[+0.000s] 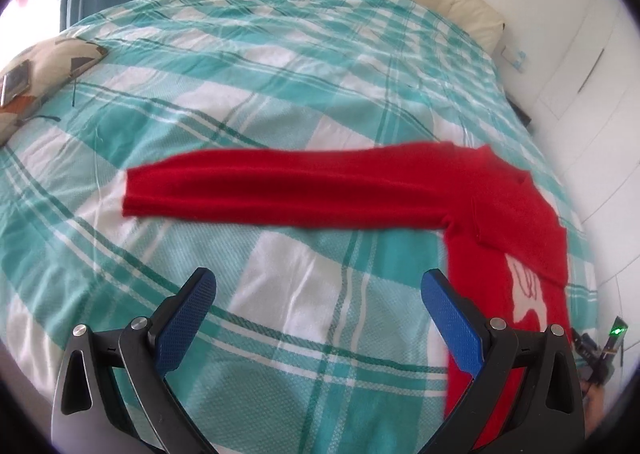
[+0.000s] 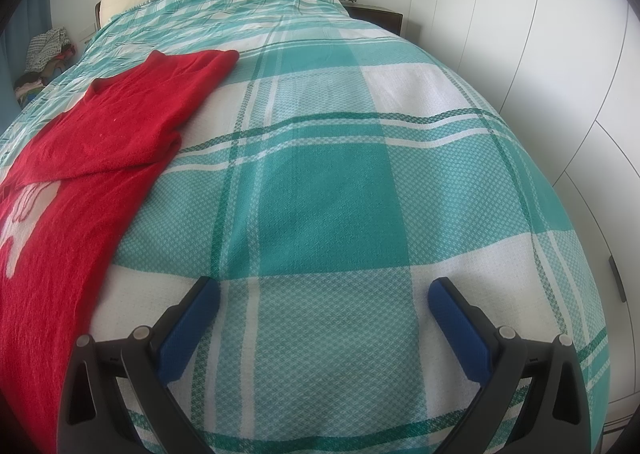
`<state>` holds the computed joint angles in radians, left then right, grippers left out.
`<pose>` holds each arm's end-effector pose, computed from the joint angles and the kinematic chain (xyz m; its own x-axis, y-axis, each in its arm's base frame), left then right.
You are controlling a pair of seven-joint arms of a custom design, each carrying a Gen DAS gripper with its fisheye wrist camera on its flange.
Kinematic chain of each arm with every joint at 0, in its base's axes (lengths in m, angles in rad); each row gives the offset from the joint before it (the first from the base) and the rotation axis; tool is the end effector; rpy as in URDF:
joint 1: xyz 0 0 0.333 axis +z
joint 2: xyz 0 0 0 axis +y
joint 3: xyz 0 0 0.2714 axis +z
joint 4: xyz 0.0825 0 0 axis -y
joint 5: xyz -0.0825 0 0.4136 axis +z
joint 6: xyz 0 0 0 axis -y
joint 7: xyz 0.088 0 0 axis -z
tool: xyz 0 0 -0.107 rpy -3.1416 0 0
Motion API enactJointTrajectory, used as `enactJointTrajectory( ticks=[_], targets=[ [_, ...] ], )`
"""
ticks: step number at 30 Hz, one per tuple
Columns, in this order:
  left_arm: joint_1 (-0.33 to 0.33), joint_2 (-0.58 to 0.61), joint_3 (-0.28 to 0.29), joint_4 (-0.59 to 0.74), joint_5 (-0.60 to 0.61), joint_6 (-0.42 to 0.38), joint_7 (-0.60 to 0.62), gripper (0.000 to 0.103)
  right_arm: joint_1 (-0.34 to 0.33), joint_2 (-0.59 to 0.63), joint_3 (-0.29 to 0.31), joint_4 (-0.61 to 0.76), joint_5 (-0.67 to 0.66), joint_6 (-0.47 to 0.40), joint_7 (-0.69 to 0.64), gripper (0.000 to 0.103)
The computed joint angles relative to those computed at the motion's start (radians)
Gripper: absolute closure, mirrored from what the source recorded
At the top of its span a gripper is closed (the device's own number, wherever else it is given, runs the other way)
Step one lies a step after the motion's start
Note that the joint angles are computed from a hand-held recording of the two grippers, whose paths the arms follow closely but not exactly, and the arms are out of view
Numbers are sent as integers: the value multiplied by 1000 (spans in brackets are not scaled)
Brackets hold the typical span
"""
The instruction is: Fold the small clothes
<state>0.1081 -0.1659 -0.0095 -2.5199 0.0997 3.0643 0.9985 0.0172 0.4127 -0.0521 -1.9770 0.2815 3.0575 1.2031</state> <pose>0.5223 0.0437 0.3569 0.4358 -0.8519 0.2905 -0.6244 -0.5186 -0.5841 0.6593 -0.0433 0.2719 0.0522 -0.9970 0.0568 -0.7813 -0.0762 -0.6195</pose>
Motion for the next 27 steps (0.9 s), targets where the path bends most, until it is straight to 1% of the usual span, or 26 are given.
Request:
enactJointTrajectory(
  ticks=[1,3,4,7,9,11,13,14,17,19,22,23,24,27],
  targets=[
    [-8,-14,30,-2,-31,3,25,0,0,0,0,0,0,0,0,0],
    [-44,-28,118,4,-136,5,107,0,0,0,0,0,1,0,0,0],
    [-45,-23,148,17,-176,-6,137,0,1,0,-1,0,1,0,-1,0],
    [1,32,182,79,-260,-83,178,0,1,0,-1,-1,1,0,0,0],
    [16,99,193,130,-340,-129,235,1,1,0,-1,-1,1,0,-1,0],
    [41,177,185,199,-393,-206,283,1,3,-1,-3,-2,0,1,1,0],
    [69,240,166,255,-378,-261,278,2,3,1,-4,0,-1,1,1,0],
    [80,265,158,277,-356,-278,256,2,5,1,-5,0,-2,2,2,0],
    [116,320,113,334,-356,-306,280,5,5,2,-5,1,-3,2,3,0],
    [117,343,104,359,-265,-314,228,13,2,2,-2,1,-1,1,0,0],
    [111,353,108,362,-116,-303,111,30,4,1,-4,0,-2,2,2,0],
    [115,349,106,356,-84,-291,82,44,4,1,-4,0,-2,2,2,0],
    [124,344,99,349,-69,-281,68,68,4,1,-4,0,-2,2,2,0],
    [157,316,70,328,-53,-270,40,98,4,1,-5,-1,-3,2,3,0]
  ],
)
